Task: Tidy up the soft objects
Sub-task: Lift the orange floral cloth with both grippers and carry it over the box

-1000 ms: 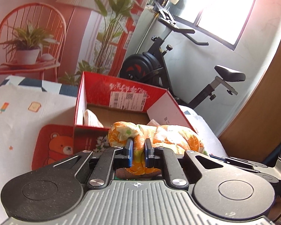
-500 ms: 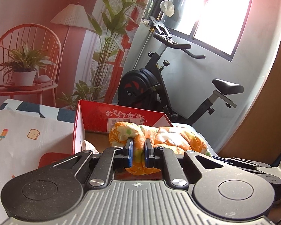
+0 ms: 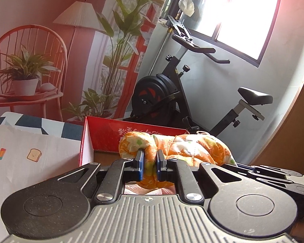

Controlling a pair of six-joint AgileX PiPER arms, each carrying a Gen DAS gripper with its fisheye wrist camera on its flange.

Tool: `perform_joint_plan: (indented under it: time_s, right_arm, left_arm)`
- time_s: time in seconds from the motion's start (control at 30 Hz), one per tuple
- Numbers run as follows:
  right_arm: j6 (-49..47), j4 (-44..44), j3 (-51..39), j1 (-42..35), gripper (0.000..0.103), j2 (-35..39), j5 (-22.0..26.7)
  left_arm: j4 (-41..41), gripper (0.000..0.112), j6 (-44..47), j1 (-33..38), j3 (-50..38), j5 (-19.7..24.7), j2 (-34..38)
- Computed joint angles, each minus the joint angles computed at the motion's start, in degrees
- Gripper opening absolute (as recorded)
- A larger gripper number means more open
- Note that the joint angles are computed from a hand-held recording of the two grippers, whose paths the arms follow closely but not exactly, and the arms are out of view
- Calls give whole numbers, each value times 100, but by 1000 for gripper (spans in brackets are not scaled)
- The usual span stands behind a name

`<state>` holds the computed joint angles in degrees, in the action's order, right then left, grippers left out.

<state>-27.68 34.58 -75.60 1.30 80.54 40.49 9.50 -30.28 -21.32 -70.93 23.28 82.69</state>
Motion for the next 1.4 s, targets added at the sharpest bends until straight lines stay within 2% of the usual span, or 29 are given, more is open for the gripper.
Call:
perform_joint_plan:
  time_s: [0.47,1.17,1.4]
  right_arm:
    - [59,-190,-680,20,13,749,31]
    - [-28,-168,-1221,-58,13,1508,47]
    - [86,-281,-1720,-34,13,1987,160]
  left_arm:
    - [-547,13,590,240,-597,214,588]
    - [-711,13,795,312,-1394,558,1306]
    - [-782,13,849,417,-1687,653,1575]
